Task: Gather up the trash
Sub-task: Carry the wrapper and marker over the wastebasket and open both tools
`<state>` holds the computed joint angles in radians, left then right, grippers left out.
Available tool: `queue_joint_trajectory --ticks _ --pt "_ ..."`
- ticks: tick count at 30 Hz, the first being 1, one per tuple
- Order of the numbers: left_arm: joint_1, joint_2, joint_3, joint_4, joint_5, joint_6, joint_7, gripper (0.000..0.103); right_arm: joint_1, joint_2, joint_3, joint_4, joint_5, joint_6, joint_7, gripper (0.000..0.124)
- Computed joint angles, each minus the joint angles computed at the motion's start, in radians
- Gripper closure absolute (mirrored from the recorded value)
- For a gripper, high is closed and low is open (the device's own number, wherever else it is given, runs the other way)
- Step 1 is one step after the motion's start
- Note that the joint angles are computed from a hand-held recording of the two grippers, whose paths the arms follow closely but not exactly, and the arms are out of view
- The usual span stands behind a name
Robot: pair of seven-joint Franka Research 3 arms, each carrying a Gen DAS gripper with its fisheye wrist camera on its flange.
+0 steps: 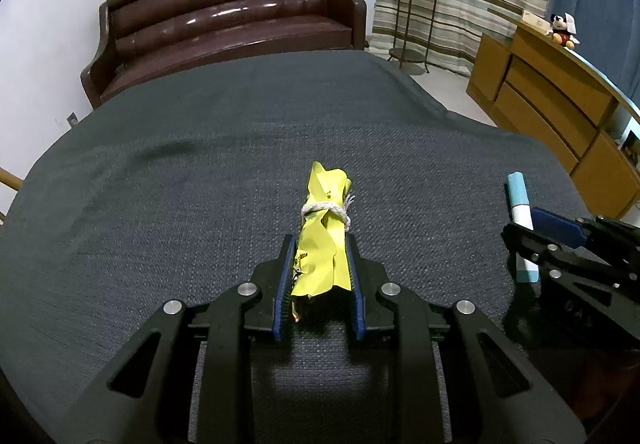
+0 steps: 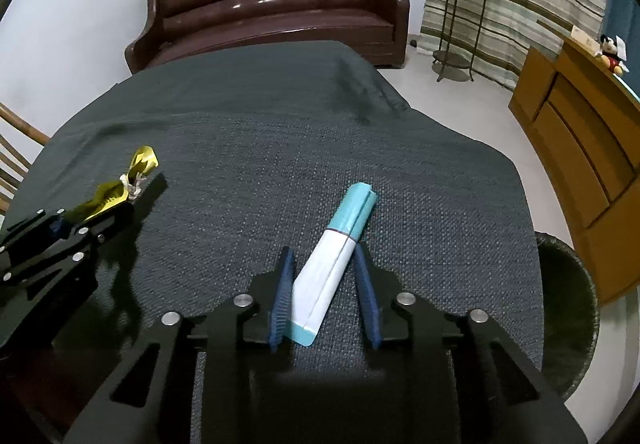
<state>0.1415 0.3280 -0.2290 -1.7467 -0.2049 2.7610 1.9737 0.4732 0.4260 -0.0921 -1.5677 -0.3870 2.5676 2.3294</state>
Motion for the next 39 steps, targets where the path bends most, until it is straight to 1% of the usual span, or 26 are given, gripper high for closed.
queue_joint_trajectory --ticks 5,14,19,23,26,30,35,39 --pt "0.004 0.002 -0.003 0.001 -0.004 0.003 0.007 0.080 -0.008 -0.011 0.008 -0.018 0.017 0.020 -0.014 0.104" --pt "0.014 -0.022 -0.017 -0.031 -0.039 0.015 0.041 0.080 -0.007 -0.064 0.002 -0.103 0.007 0.078 0.014 0.105" --pt "0.003 -0.058 -0.028 -0.069 -0.076 0.032 0.058 0.080 -0.004 -0.122 -0.012 -0.176 -0.054 0.119 0.076 0.105" --pt "-0.013 -0.095 -0.044 -0.107 -0.128 0.049 0.098 0.080 -0.010 -0.199 -0.022 -0.266 -0.148 0.143 0.169 0.105" --pt "-0.031 -0.121 -0.058 -0.135 -0.182 0.059 0.139 0.080 -0.036 -0.255 -0.013 -0.330 -0.219 0.149 0.243 0.105" --pt "-0.072 -0.149 -0.069 -0.161 -0.244 0.060 0.187 0.080 -0.081 -0.318 0.005 -0.398 -0.308 0.138 0.331 0.105" --pt "-0.133 -0.165 -0.073 -0.179 -0.285 0.076 0.224 0.080 -0.151 -0.394 0.036 -0.481 -0.397 0.123 0.432 0.105" --pt "-0.175 -0.160 -0.077 -0.176 -0.288 0.087 0.228 0.080 -0.215 -0.438 0.067 -0.537 -0.435 0.120 0.486 0.105"
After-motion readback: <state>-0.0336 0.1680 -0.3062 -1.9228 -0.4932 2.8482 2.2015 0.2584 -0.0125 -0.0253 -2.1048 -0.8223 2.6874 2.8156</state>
